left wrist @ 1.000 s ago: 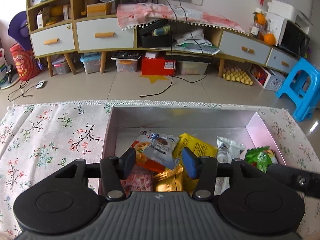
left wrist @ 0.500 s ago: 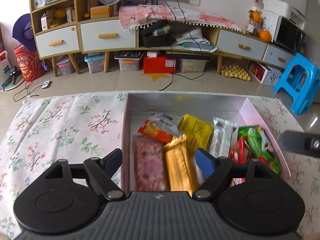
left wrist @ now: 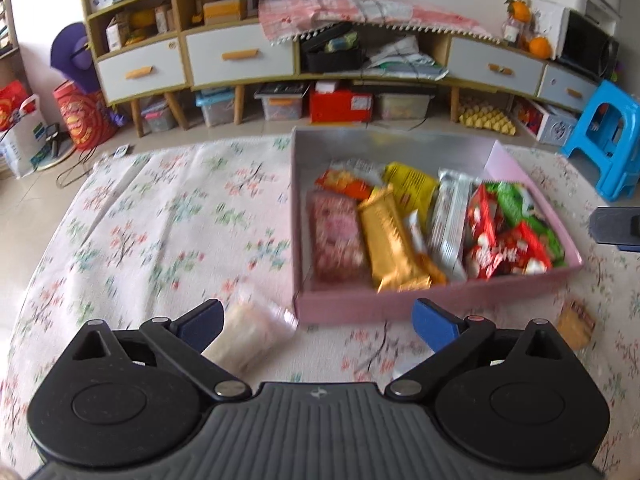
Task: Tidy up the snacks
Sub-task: 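Withdraw both tools from the box back over the snack pile, then grasp the white bread pack with the right gripper while the left grasps the silver pouch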
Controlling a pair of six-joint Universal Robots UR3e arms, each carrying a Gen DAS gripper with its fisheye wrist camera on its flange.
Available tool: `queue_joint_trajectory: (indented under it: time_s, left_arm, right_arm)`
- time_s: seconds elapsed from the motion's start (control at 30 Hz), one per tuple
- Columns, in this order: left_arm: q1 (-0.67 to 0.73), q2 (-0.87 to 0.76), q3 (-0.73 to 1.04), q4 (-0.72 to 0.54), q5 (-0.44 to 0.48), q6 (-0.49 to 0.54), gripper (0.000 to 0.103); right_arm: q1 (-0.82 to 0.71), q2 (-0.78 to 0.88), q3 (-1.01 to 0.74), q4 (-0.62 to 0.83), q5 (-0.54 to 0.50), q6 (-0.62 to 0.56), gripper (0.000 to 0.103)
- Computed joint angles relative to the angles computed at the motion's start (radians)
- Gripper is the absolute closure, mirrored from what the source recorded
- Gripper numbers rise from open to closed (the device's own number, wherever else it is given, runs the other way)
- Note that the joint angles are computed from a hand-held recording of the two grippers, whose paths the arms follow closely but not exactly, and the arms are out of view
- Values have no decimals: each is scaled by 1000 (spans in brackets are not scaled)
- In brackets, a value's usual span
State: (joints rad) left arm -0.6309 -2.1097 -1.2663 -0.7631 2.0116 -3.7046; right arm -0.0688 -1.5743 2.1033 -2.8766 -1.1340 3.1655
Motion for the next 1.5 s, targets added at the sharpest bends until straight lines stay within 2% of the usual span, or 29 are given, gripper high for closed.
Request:
queue_joint_trajectory:
  time_s: [0.07,0.13,0.37,0.63,0.77,0.87,0.93,1.1,1.2,1.33,1.5]
  left_arm:
    - [-10,9,14,-70,9,-41,1]
    - [-21,27,-18,-67,12,-66,1]
    - [-36,62,-55,-118,-15,-66,1]
    - [-9,109,-124,-136,-89,-105,1]
    - [-11,132,-157,-136,-89,-106,1]
    - [-12,145,-174,-132,-89,-98,1]
    - [-12,152,-184,-127,-92,-94,1]
    - [-12,151,-181,-125,-94,-84,1]
    - [-16,141,-165,-127,-96,-85,1]
    - [-25,109,-118,-136,-113,-96,1]
    - [-37,52,-43,-136,-164,-114,10]
  right_arm:
    - [8,-21,13,21,-16,-6,11]
    - [16,-38,34,36,-31,-5,9]
    - [95,-24,28,143,-100,-66,8]
    - [131,43,-51,269,-77,31,9]
    - [175,99,-109,287,-111,75,11]
    - [207,140,-151,297,-134,102,27]
    - [215,156,-169,313,-135,102,45]
    - [258,187,-197,312,-217,95,70]
    - [238,174,-187,315,-200,76,74]
    - [229,143,-169,316,-233,56,75]
    - [179,101,-135,328,-220,35,75]
